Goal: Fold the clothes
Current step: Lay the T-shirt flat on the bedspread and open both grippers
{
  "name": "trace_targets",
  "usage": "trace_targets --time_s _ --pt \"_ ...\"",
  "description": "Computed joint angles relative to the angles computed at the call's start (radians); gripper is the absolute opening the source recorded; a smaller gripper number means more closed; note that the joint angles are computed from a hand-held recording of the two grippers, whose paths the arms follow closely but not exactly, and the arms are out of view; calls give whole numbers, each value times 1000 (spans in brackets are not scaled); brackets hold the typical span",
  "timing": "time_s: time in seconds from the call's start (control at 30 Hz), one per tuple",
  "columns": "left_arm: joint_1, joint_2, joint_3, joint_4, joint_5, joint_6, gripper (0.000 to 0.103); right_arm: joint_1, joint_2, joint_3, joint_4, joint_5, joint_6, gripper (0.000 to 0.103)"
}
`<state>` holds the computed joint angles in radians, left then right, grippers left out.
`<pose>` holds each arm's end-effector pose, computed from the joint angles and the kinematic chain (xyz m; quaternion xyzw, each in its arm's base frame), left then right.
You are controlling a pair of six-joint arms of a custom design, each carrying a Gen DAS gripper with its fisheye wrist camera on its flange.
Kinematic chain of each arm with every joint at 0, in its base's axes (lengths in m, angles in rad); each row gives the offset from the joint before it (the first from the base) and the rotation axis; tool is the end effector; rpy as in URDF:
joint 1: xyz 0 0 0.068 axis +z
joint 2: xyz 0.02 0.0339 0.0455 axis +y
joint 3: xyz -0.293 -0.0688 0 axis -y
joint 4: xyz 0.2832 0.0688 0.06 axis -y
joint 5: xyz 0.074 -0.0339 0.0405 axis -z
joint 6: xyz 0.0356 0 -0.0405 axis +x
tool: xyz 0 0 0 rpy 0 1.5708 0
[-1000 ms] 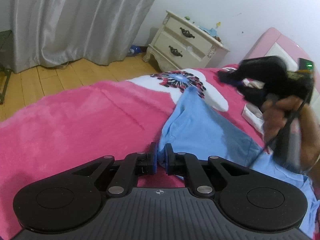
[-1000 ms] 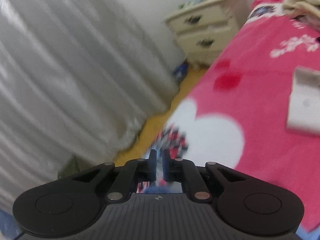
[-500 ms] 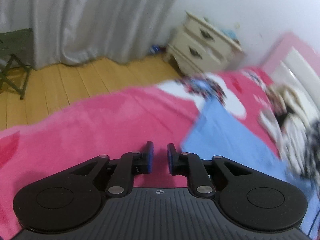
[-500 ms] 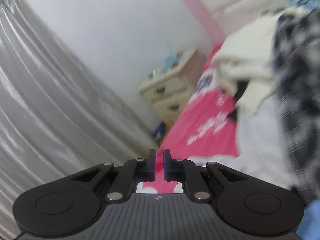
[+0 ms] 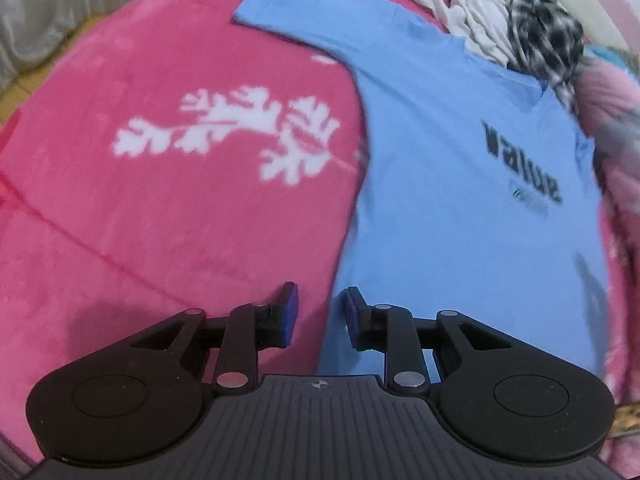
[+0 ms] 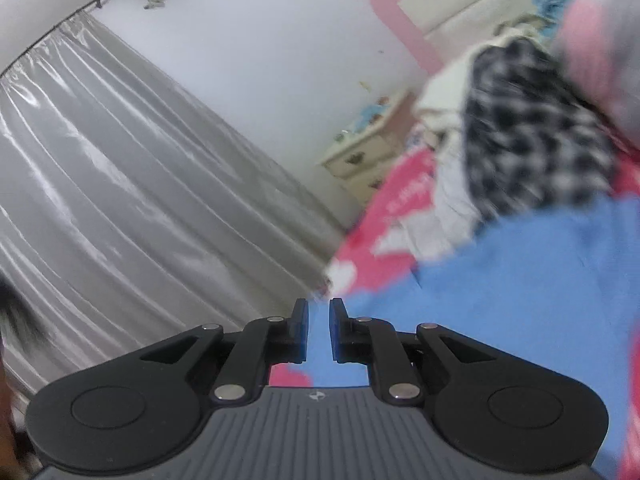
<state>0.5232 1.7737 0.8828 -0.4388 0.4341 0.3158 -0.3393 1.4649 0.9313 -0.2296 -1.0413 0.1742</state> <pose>0.2926 0.1515 0.1148 -0.0746 0.9669 -0.1474 0.1943 0.3213 -0.0808 0.2489 0.0135 0.8212 0.4278 0.3774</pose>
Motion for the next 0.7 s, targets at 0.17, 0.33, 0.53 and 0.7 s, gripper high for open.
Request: trace_targets --time_s 0.17,0.33,0.53,0.7 --pt "5 -58 -30 -17 -58 27 0 -168 -160 -252 -89 22 -78 14" --pt "65 -33 2 -50 -81 20 0 -301 -200 -334 -179 37 -177 14" --pt "103 -27 47 -240 7 170 33 -336 -137 -335 -200 37 -263 17" --pt "65 -89 -36 -251 -118 286 33 -359 -124 -349 -255 77 -379 27"
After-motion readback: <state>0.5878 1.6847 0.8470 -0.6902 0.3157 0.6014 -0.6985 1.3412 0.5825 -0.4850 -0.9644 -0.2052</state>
